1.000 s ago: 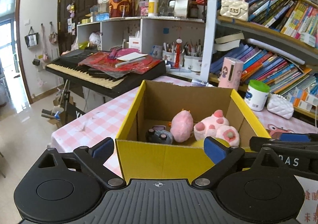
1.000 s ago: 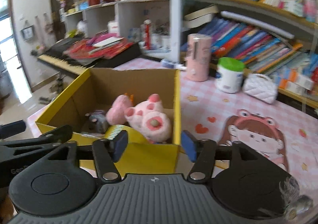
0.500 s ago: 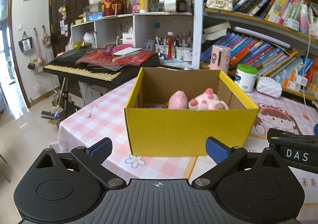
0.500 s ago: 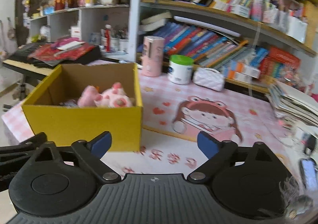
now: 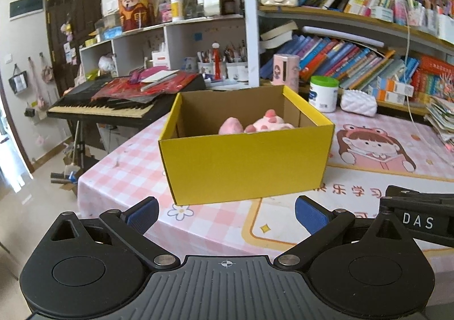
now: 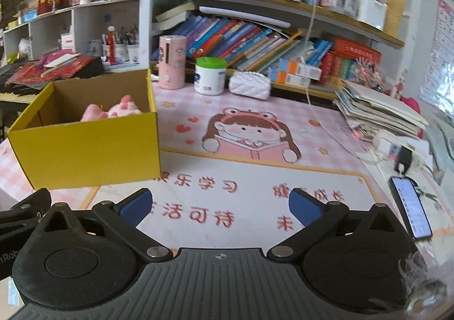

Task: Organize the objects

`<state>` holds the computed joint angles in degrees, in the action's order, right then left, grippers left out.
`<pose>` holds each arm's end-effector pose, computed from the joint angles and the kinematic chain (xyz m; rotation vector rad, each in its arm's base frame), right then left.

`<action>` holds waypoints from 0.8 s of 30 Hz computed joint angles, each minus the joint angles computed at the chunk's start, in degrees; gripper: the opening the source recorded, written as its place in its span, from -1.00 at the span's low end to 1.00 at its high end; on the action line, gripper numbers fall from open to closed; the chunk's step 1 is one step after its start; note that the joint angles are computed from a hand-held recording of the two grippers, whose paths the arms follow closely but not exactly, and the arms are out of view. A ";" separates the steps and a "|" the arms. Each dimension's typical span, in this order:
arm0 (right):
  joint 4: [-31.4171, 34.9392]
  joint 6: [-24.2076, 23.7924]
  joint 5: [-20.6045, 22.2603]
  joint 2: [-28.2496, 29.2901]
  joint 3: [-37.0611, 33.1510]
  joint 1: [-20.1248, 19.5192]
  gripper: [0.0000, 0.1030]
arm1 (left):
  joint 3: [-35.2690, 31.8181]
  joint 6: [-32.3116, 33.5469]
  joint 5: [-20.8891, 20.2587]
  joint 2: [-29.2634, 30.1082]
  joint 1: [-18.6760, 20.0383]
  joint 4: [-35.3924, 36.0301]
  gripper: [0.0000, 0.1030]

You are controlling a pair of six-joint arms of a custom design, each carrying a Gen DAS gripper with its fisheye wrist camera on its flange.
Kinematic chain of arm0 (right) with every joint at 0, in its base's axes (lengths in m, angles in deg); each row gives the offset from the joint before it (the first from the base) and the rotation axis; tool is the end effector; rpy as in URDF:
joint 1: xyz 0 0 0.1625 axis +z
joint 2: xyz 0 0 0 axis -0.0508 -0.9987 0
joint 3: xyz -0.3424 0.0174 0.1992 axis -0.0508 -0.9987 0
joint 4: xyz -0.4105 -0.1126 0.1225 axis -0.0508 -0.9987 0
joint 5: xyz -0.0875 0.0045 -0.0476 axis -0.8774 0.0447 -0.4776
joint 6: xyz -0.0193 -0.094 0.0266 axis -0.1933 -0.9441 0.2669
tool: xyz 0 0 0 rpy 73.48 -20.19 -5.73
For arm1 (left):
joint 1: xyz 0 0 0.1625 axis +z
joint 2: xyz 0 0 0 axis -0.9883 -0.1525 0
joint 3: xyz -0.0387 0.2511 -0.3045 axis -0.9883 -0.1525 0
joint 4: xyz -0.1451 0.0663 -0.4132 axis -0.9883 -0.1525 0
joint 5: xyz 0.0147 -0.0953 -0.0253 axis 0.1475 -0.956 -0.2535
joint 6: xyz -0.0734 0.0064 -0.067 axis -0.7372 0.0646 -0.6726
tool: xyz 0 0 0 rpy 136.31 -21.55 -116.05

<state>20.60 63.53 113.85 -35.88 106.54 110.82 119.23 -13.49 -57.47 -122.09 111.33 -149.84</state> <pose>0.1948 -0.3843 0.0604 0.5187 -2.0567 1.0695 -0.1644 -0.3613 0.0869 0.2774 1.9527 -1.1789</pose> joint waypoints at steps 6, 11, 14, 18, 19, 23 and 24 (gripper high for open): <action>-1.08 1.69 2.67 -1.60 2.37 0.16 1.00 | 0.43 -1.60 -1.01 0.07 -1.22 2.85 1.00; -1.17 3.66 4.41 -2.92 3.86 0.05 1.00 | 0.24 -0.43 -1.86 1.33 -1.65 0.92 1.00; -1.64 4.53 5.33 -3.91 4.75 -0.02 1.00 | 0.15 1.67 -2.34 2.59 -2.00 -2.00 1.00; -0.81 6.05 6.75 -4.38 4.83 -0.29 1.00 | -0.03 5.63 -2.59 4.39 -2.38 -6.75 1.00; -0.29 6.54 6.98 -4.36 4.72 -0.39 1.00 | -0.01 6.84 -2.69 4.90 -2.48 -8.49 1.00; -0.58 7.06 7.46 -5.15 5.19 -0.56 1.00 | -0.42 9.32 -3.16 6.44 -2.63 -12.40 1.00; -0.99 6.80 7.60 -5.35 5.35 -0.56 1.00 | -0.56 9.89 -3.28 6.82 -2.58 -13.34 1.00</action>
